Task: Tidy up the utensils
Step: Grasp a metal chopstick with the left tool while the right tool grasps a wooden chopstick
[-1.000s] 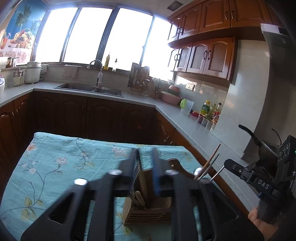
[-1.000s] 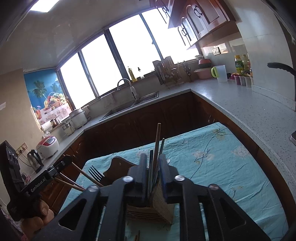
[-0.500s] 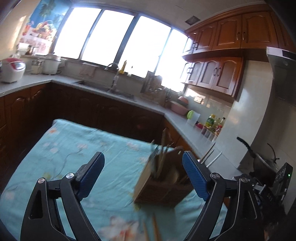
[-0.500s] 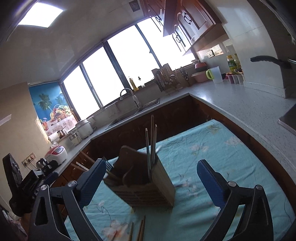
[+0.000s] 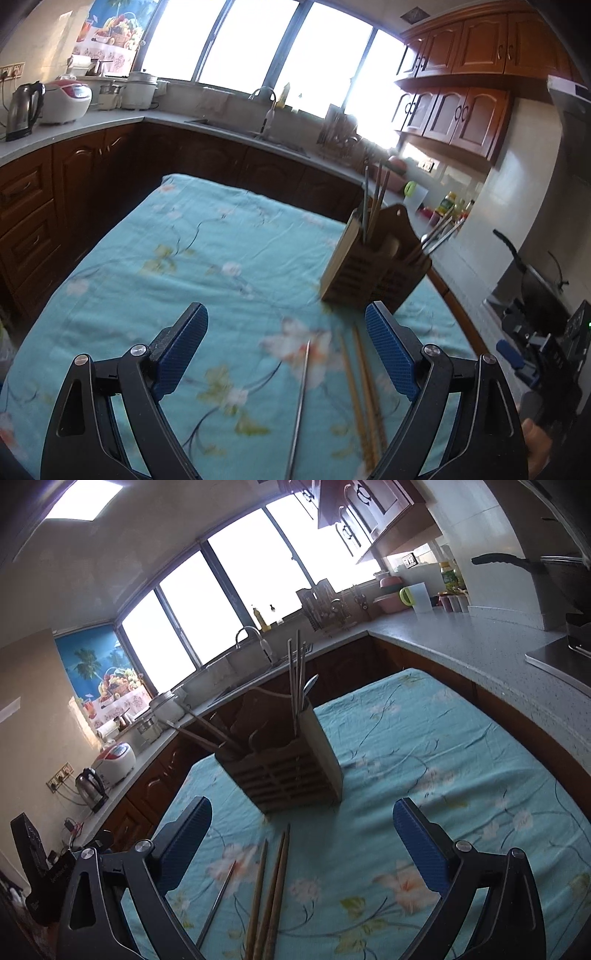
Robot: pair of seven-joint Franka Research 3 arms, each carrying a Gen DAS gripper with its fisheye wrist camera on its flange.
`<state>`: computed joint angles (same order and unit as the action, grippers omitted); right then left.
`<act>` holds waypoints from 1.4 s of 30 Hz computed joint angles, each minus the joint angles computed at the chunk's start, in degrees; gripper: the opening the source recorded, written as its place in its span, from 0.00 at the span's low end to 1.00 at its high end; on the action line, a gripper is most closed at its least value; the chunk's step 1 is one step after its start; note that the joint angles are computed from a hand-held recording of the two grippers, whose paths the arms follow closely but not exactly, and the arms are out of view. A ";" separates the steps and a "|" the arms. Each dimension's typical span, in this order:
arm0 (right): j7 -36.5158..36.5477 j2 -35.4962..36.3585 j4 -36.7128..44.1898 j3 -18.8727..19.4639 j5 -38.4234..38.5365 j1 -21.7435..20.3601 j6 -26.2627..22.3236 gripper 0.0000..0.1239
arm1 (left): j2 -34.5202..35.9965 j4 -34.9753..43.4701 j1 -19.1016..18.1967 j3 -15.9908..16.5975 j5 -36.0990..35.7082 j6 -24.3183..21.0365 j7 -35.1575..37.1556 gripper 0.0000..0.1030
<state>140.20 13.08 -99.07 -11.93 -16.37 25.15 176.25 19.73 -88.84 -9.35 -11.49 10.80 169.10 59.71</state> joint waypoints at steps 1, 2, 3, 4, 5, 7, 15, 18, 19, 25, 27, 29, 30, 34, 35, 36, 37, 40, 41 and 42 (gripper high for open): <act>1.23 -0.40 -0.76 -1.06 -1.44 1.23 0.05 0.81 | -1.13 -1.80 -0.36 0.71 0.69 0.31 -0.81 0.87; 2.09 -0.61 -1.14 -1.50 -2.42 1.85 -0.01 0.81 | -2.01 -3.20 -0.32 0.94 1.05 0.65 -1.10 0.87; 2.59 -0.78 -1.49 -1.52 -3.10 2.09 -0.14 0.81 | -2.73 -4.61 -0.55 1.29 1.66 1.06 -1.67 0.87; 4.30 -0.97 -2.02 -2.42 -4.90 3.08 -0.04 0.81 | -3.17 -5.56 -0.64 1.34 2.03 1.42 -1.98 0.87; 6.40 -1.05 -2.51 -3.47 -7.09 4.16 0.26 0.81 | -3.67 -6.76 -0.60 1.35 2.35 2.00 -2.15 0.87; 7.87 -1.08 -3.29 -3.25 -9.09 4.34 0.59 0.81 | -4.14 -8.25 -1.30 2.01 3.97 1.93 -3.19 0.87; -3.54 0.95 -2.22 5.01 0.65 -0.77 -3.36 0.81 | -3.72 -8.40 -0.60 0.31 3.29 -2.47 -0.17 0.87; -5.52 1.58 -1.44 5.68 2.60 -1.03 -4.69 0.80 | -3.41 -8.03 -0.67 0.23 2.99 -3.51 0.55 0.87; -6.05 1.76 -1.16 5.69 2.90 -0.97 -5.22 0.80 | -3.21 -7.69 -0.75 0.22 2.92 -4.05 0.70 0.87; -8.68 3.46 2.37 6.00 3.00 -0.93 -9.88 0.67 | -1.22 -4.66 -0.94 -0.43 2.11 -7.97 3.36 0.87; -11.62 4.61 4.39 7.65 5.40 -2.26 -12.02 0.57 | -0.37 -3.32 -1.22 -0.47 1.94 -9.41 4.22 0.87; -14.77 5.69 6.09 9.31 8.42 -3.61 -13.33 0.50 | 0.42 -2.14 -1.40 -0.61 1.66 -10.44 5.20 0.86; -16.72 6.25 6.84 10.36 10.45 -4.43 -13.57 0.45 | 0.94 -1.36 -1.43 -0.76 1.36 -11.21 5.81 0.86; -23.66 9.04 11.02 12.77 16.06 -5.80 -15.85 0.32 | 2.99 1.76 -1.36 -1.32 -0.33 -14.24 8.08 0.81; -25.83 9.91 12.33 13.72 18.04 -6.43 -16.76 0.30 | 3.41 2.37 -1.16 -1.66 -1.08 -14.74 8.91 0.79; -27.81 10.86 13.75 14.59 20.03 -6.93 -17.82 0.26 | 3.94 3.11 -0.98 -1.98 -1.84 -15.39 9.79 0.79; -29.33 11.84 15.16 15.02 21.52 -7.14 -18.84 0.23 | 4.42 3.80 -1.07 -1.97 -2.15 -16.03 10.24 0.77; -31.66 14.72 19.47 14.89 23.62 -6.69 -22.18 0.17 | 5.65 5.51 -0.98 -2.31 -3.47 -17.41 12.01 0.71; -32.66 15.60 20.67 15.32 24.94 -6.96 -23.10 0.17 | 6.11 6.14 -0.83 -2.58 -4.13 -17.86 12.79 0.69; -33.11 16.61 22.16 15.29 25.65 -6.90 -24.46 0.16 | 6.58 6.83 -0.87 -2.67 -4.53 -18.30 13.35 0.68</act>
<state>107.09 29.68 -76.91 3.36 9.29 18.25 151.79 26.31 -82.01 -10.22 -14.16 6.27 150.80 73.06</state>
